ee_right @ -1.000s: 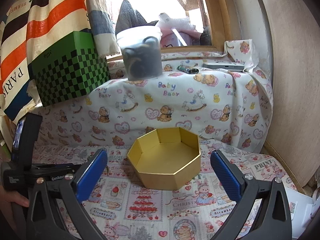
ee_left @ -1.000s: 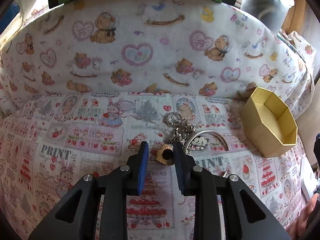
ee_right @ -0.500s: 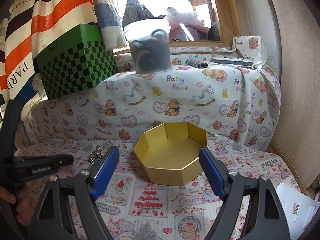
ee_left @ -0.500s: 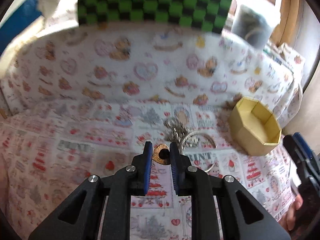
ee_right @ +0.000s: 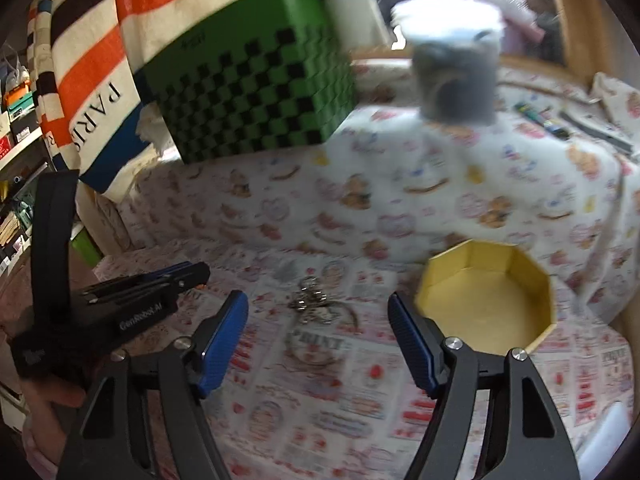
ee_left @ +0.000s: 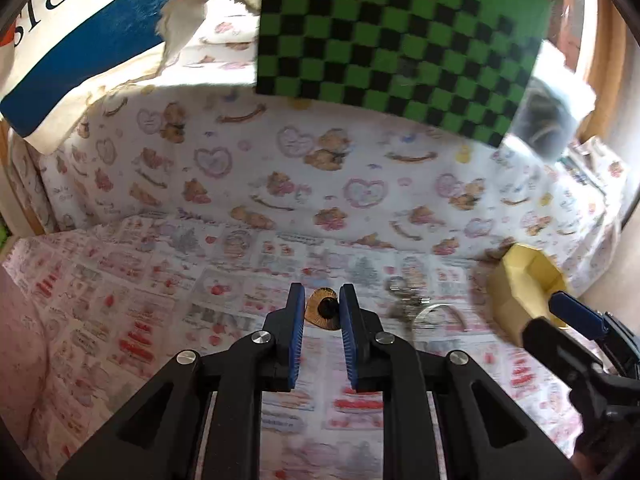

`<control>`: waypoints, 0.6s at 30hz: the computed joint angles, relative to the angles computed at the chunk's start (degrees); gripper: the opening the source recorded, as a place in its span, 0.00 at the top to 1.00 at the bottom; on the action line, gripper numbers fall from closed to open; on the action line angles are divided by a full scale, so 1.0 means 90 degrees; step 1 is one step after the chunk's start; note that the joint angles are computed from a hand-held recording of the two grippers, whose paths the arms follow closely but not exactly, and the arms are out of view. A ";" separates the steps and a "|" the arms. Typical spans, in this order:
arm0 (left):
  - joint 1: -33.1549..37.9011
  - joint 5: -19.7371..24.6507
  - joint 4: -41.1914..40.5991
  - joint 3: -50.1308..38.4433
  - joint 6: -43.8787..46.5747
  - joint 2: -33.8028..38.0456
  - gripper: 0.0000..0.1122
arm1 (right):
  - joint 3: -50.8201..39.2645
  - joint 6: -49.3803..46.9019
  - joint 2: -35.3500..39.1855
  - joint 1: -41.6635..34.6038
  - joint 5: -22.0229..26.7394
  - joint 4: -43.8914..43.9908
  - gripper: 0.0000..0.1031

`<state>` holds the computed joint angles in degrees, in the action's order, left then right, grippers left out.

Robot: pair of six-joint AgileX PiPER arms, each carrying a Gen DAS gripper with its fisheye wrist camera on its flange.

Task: Organize jewelry
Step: 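Lower the left tool onto the round gold pendant and close it, then grasp the silver bangle with the right tool while the left tool holds the pendant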

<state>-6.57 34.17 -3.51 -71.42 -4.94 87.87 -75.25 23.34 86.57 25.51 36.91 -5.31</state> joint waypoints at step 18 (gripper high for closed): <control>0.0122 0.0079 0.0429 -0.0085 -0.0279 0.0070 0.85 | -0.1326 0.0249 0.2138 0.0339 0.0934 -0.0793 0.35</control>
